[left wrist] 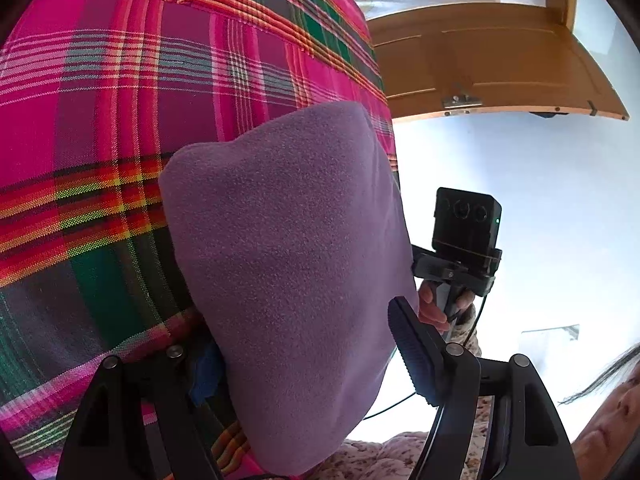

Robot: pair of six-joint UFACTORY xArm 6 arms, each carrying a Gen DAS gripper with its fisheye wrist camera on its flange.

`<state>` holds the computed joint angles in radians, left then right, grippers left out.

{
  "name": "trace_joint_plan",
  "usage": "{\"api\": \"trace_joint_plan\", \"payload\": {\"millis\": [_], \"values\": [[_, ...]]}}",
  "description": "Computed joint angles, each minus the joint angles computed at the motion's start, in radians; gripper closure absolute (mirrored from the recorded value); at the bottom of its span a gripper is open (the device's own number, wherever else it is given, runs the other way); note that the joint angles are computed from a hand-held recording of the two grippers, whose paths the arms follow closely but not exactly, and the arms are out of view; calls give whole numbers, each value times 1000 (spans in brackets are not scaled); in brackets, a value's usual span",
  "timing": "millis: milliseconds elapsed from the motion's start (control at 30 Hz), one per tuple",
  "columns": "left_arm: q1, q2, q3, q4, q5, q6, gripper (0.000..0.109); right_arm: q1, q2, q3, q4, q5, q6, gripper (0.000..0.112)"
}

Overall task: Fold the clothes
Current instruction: 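Lower the leg end onto the pants with the left gripper while the right gripper presses the fold, then press the folded purple pants flat with both grippers along the fold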

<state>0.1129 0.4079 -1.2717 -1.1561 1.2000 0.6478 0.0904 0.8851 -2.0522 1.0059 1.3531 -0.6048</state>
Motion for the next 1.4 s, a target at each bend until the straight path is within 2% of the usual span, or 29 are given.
{"api": "trace_joint_plan", "payload": {"millis": [100, 133, 367, 567, 933, 1400], "values": [[-5, 9, -11, -2, -13, -39, 41, 6, -30, 45, -30, -55, -11, 64], [-9, 12, -16, 0, -18, -51, 42, 7, -37, 57, -33, -68, -17, 68], [-28, 15, -24, 14, -65, -100, 60, 8, -49, 86, -24, -105, -52, 74], [-42, 7, -3, -8, -109, -75, 68, 15, -72, 122, -19, -137, -83, 78], [-51, 24, -16, -51, -117, -57, 69, 15, -106, 189, 22, -190, -128, 83], [-82, 43, -28, -97, -152, -53, 70, 47, -190, 322, 34, -339, -183, 85]]}}
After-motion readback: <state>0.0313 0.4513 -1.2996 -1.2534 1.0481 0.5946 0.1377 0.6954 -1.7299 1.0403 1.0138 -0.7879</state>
